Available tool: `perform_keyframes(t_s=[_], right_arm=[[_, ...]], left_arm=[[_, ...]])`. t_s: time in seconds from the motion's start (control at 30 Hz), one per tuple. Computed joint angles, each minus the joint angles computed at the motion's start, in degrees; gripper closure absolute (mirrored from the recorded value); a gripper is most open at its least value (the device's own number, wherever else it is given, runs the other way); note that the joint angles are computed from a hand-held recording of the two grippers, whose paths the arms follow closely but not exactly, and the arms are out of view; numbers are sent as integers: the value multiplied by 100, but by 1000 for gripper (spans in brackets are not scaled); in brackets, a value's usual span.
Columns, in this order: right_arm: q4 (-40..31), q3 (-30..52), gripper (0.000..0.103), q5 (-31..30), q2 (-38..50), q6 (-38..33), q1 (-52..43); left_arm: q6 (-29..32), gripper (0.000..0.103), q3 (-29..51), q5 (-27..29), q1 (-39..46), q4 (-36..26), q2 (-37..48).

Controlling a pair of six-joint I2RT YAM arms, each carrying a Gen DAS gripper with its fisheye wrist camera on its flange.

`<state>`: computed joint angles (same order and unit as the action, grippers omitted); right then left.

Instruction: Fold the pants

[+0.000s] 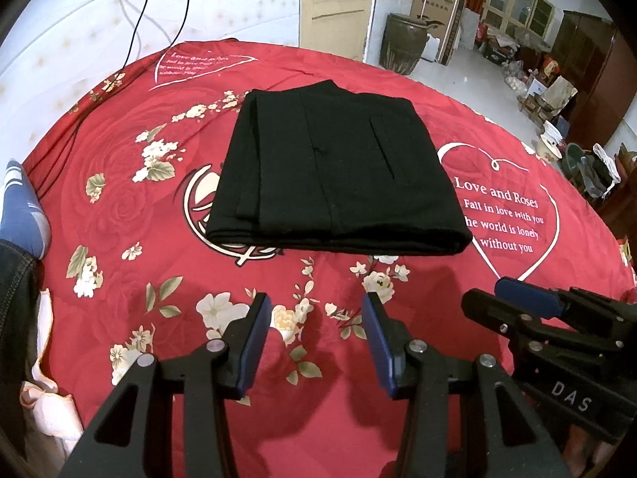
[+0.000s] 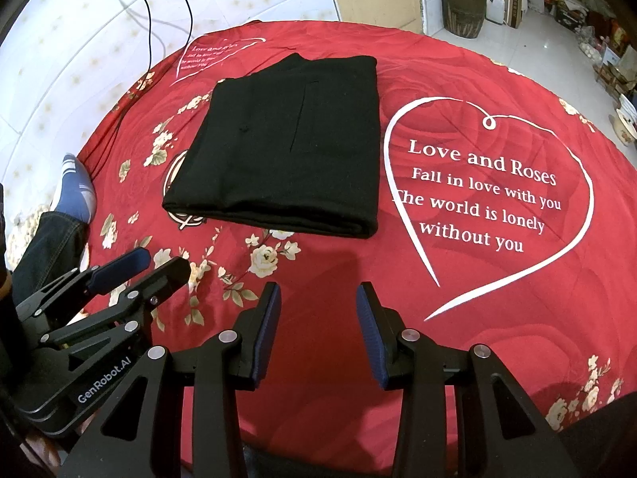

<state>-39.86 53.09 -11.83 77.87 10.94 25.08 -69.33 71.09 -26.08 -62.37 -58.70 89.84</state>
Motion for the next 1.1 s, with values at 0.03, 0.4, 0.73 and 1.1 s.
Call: perform_keyframes(t_s=[0.03,0.4,0.73,1.1], right_arm=[[0,0,63,0,0,0,0],[-8,0,63,116,3,-48,51],[-17,8,63,136,-6,-46,62],[-49,33,63,155,-12,-50,72]], left_arm=[[13,53,5,7,5,0,9],[-7,53,44,-29,2,-64,9],[-1,53,51,-39,4,-73,0],[34,53,81,-14,6,-63,5]])
